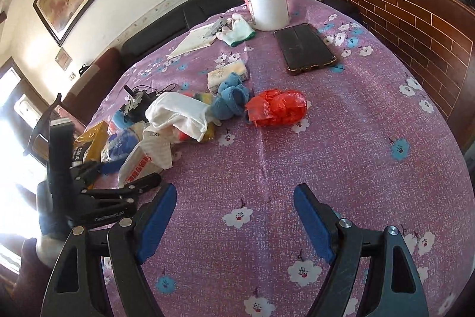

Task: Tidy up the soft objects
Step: 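Grasp the white red-printed packet with the left tool while the right tool grasps the white cloth bag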

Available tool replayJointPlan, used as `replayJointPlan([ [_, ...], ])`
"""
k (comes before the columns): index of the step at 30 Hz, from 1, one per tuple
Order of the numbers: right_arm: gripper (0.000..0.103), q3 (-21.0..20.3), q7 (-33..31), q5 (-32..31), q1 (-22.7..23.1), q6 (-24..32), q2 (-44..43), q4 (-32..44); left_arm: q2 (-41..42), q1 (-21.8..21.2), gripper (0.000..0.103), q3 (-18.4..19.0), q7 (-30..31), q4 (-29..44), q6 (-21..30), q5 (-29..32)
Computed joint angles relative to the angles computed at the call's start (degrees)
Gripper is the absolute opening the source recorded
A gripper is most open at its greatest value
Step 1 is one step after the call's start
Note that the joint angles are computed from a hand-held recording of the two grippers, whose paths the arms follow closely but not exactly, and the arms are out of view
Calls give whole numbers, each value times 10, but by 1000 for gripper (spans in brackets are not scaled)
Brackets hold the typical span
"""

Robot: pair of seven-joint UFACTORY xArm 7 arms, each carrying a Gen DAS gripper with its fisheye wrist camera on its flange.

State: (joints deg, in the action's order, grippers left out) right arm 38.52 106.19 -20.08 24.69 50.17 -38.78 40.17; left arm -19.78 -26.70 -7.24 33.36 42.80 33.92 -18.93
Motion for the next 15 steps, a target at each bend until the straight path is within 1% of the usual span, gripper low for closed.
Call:
replayJointPlan([
  [1, 85, -2, -5, -2, -1, 0, 4, 3, -9, 4, 42, -1, -6, -5, 0, 5],
  [2, 85, -4, -10, -3, -2, -1, 9, 5, -16, 3, 36, 2, -4, -8, 1, 3],
  [5, 85, -14, -32, -17, -11, -12, 33, 19, -46, -3, 36, 32, 16, -16, 36, -35],
  [7, 85, -17, -56, -34, -21, -13, 62, 41, -79, -2, 36, 50, 32, -33, 48, -57],
  [10, 85, -24, -106, -78, -38, -4, 128, 94, -124, 3, 36, 78, 48, -53, 80, -87],
  [11, 85, -29, -125, -93, -40, 0, 154, 115, -129, 5, 36, 83, 50, -53, 89, -96],
  [12, 85, -36, -145, -107, -39, 6, 181, 135, -145, 9, 36, 99, 55, -57, 107, -110],
  [15, 85, -55, -205, -143, -35, 33, 265, 200, -171, 23, 36, 125, 71, -61, 141, -139],
])
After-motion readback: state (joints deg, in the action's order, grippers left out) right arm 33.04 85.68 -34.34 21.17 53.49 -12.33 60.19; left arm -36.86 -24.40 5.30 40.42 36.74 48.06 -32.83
